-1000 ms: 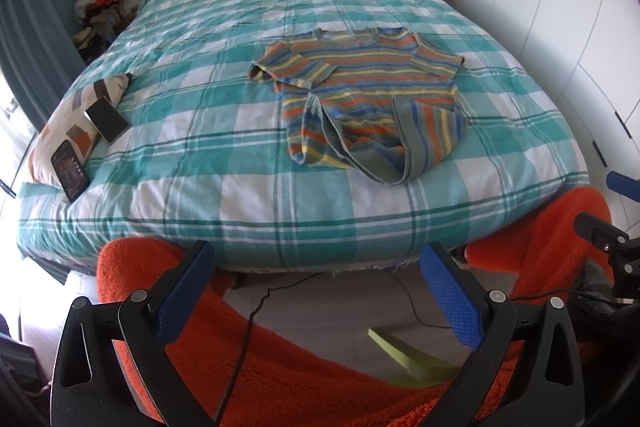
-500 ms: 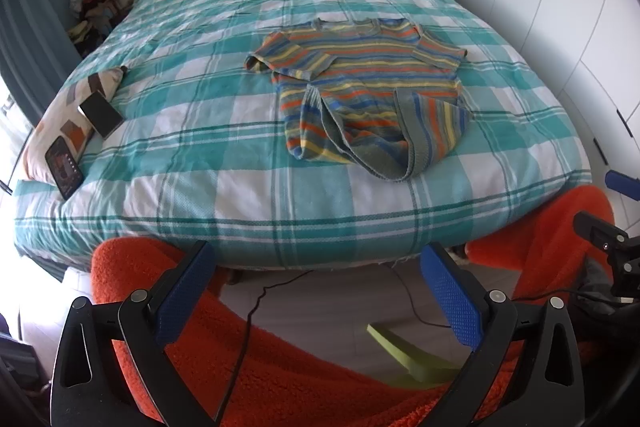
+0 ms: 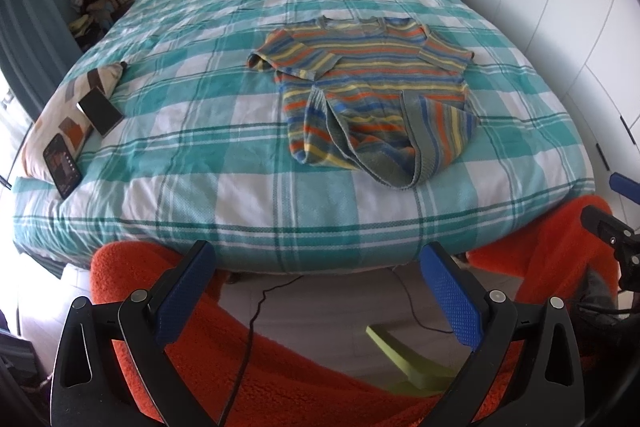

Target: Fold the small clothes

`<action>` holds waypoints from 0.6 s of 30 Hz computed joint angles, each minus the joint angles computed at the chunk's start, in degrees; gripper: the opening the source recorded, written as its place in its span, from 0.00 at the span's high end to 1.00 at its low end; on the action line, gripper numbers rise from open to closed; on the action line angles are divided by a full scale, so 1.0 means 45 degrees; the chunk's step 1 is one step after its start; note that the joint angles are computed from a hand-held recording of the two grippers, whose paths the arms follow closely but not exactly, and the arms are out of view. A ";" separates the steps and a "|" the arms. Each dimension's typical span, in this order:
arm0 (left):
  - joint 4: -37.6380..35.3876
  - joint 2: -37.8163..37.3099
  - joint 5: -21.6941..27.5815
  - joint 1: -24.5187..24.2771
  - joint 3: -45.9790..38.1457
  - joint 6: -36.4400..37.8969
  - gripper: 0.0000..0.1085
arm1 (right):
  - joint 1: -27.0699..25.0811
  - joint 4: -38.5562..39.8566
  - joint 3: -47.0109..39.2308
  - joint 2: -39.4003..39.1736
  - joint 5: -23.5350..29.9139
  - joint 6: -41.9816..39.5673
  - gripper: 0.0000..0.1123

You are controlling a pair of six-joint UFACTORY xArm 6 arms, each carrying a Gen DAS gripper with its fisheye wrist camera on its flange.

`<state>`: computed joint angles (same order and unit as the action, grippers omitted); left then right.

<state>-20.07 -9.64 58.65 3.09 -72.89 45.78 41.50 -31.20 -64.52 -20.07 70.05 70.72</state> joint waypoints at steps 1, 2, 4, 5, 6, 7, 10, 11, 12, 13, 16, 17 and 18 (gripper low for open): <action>-0.0017 0.0097 -0.0059 -0.0032 -0.0095 -0.0079 0.06 | -0.0085 -0.0059 0.0020 -0.0008 -0.0093 0.0011 0.09; -0.0042 0.0240 -0.0077 -0.0065 -0.0243 -0.0195 0.06 | -0.0143 -0.0168 0.0056 -0.0046 -0.0161 0.0022 0.09; -0.0069 0.0635 -0.0010 -0.0093 -0.0682 -0.0502 0.06 | -0.0319 -0.0414 0.0055 -0.0047 -0.0316 -0.0091 0.09; -0.0118 0.0820 0.0070 -0.0086 -0.0909 -0.0613 0.06 | -0.0410 -0.0487 0.0022 -0.0029 -0.0388 -0.0182 0.09; -0.0163 0.0972 0.0147 -0.0079 -0.1104 -0.0704 0.06 | -0.0477 -0.0563 -0.0022 -0.0007 -0.0427 -0.0262 0.09; -0.0206 0.1053 0.0190 -0.0062 -0.1208 -0.0737 0.06 | -0.0519 -0.0636 -0.0073 0.0020 -0.0435 -0.0325 0.09; -0.0251 0.1189 0.0197 -0.0109 -0.1378 -0.0651 0.06 | -0.0561 -0.0773 -0.0081 0.0024 -0.0560 -0.0439 0.09; -0.0247 0.1227 0.0126 -0.0157 -0.1415 -0.0636 0.06 | -0.0593 -0.0751 -0.0055 0.0030 -0.0615 -0.0481 0.09; -0.0243 0.1278 0.0090 -0.0188 -0.1475 -0.0650 0.06 | -0.0635 -0.0694 -0.0025 0.0047 -0.0667 -0.0507 0.09; -0.0274 0.1356 0.0113 -0.0204 -0.1582 -0.0697 0.06 | -0.0699 -0.0593 -0.0006 0.0075 -0.0733 -0.0532 0.09; -0.0488 0.1509 0.0302 -0.0167 -0.1830 -0.0856 0.06 | -0.0855 -0.0283 0.0062 0.0129 -0.0950 -0.0618 0.09; -0.0538 0.1531 0.0345 -0.0150 -0.1860 -0.0866 0.06 | -0.0882 -0.0212 0.0054 0.0156 -0.1014 -0.0663 0.09; -0.0558 0.1523 0.0347 -0.0148 -0.1841 -0.0860 0.06 | -0.0897 -0.0146 0.0082 0.0163 -0.1085 -0.0713 0.09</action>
